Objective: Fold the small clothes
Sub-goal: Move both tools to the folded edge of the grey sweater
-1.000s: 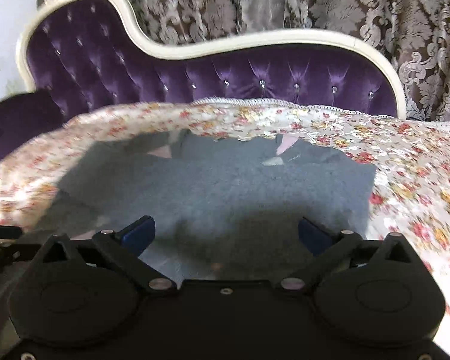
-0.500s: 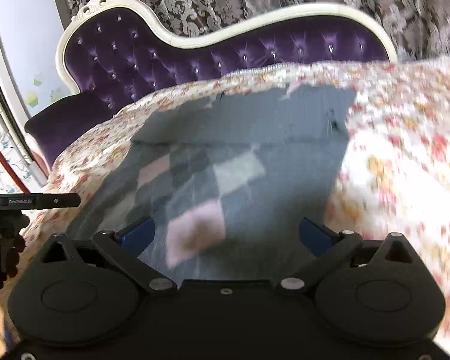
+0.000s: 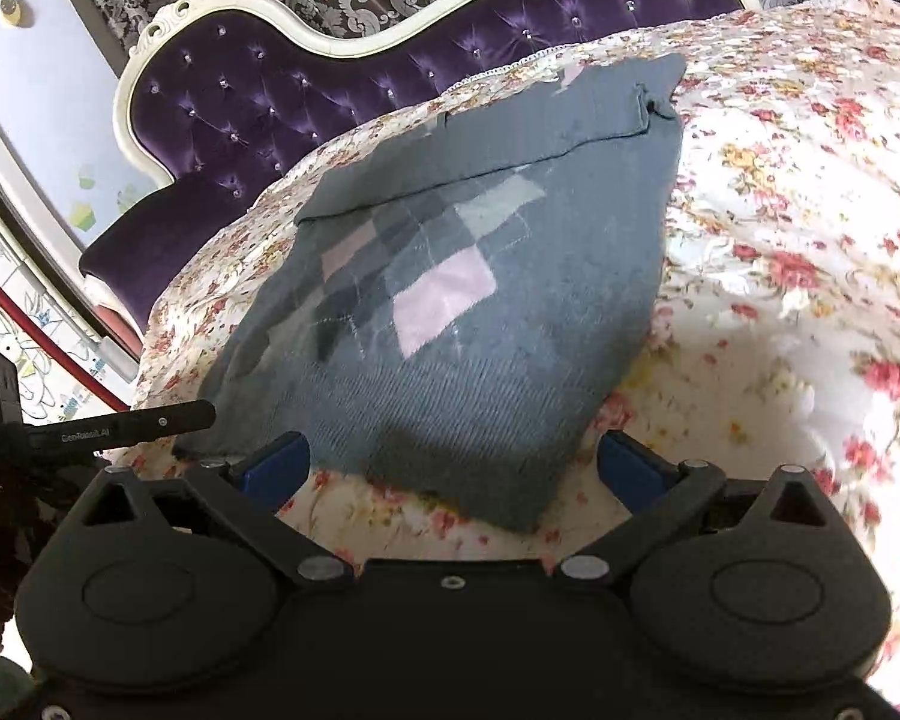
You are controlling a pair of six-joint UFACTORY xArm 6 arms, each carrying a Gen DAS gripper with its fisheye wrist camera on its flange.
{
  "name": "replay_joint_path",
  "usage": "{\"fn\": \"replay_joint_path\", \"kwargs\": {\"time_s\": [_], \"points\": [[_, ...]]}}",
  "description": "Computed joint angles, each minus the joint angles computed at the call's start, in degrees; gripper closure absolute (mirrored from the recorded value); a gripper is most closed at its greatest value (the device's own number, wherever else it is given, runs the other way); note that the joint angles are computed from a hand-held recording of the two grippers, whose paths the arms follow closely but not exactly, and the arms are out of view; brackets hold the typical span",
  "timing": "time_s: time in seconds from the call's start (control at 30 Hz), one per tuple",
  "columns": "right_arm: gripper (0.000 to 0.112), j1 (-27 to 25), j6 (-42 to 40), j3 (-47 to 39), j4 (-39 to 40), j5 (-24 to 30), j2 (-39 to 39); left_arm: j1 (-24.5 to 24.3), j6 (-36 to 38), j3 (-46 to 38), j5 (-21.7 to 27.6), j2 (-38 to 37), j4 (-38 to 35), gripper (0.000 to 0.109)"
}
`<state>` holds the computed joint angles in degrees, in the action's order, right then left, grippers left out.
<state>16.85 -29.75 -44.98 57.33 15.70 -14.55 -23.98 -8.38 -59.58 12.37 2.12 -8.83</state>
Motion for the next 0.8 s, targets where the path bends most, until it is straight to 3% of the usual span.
{"fn": "replay_joint_path", "kwargs": {"time_s": [0.3, 0.53, 0.8], "points": [[0.009, 1.3, -5.2, -2.0, 6.0, -0.2, 2.3, -0.4, -0.1, 0.3, -2.3, 0.8, -2.1, 0.011], [0.009, 1.9, -9.4, -3.2, 10.9, -0.7, 3.7, -1.6, 13.2, -1.1, -2.0, 1.6, -17.9, 0.012], [0.009, 1.8, -14.3, -3.6, 15.9, 0.1, 3.9, -2.4, 20.9, -0.8, -1.5, 1.0, -23.9, 0.014]]}}
